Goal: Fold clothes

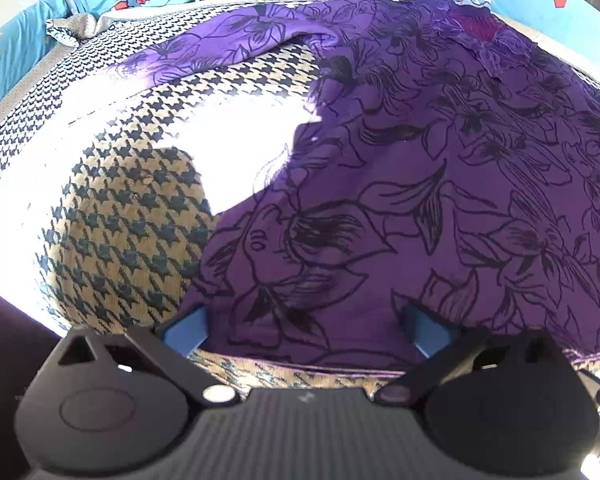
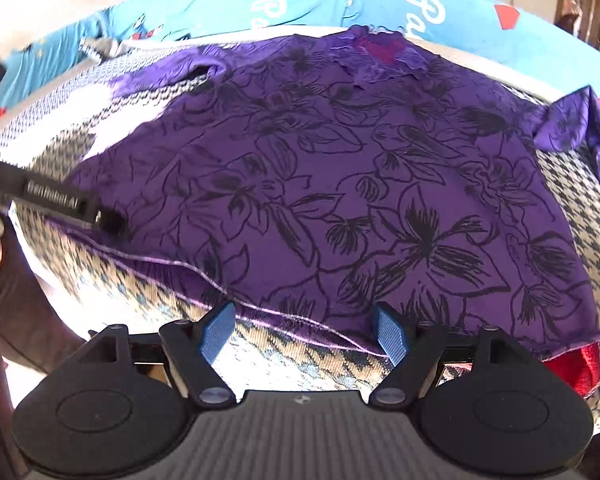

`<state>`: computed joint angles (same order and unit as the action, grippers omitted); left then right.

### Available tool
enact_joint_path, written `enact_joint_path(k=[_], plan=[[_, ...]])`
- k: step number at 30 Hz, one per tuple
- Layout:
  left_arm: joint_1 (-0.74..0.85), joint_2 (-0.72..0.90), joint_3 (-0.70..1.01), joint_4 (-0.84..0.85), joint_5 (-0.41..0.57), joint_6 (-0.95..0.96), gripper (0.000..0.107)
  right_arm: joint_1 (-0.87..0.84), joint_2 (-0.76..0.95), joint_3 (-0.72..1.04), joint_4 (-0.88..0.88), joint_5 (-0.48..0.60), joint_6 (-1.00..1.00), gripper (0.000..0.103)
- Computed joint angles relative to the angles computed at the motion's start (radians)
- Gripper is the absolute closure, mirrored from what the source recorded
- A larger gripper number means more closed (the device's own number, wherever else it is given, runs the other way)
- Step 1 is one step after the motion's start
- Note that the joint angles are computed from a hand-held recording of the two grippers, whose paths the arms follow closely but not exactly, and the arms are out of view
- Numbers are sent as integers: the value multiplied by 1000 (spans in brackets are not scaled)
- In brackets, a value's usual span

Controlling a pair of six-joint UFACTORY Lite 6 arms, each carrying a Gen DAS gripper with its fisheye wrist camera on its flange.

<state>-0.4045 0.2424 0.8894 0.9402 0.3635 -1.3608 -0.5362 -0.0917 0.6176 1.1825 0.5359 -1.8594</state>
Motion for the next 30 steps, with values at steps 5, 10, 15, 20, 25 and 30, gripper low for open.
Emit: enact_joint_path(k=[5, 10, 15, 20, 25, 30], plan=[[-5, 28, 52, 34, 38, -36, 4, -29, 10, 22, -101, 68, 84, 21], [-14, 106, 173, -46, 44, 64, 4, -68, 117, 130, -279, 253, 281, 25], [-37, 211, 328, -111, 68, 164, 4, -136, 113, 205, -204, 352, 222, 25], [-53, 321, 495, -170, 108, 254, 4, -159, 193, 353, -149, 367, 229, 25], [-56, 430, 675, -244, 152, 394, 4, -149, 342, 532, -115, 293, 274, 25], [-44, 549, 889, -332, 213, 551, 4, -151, 531, 776, -89, 278, 371, 25]])
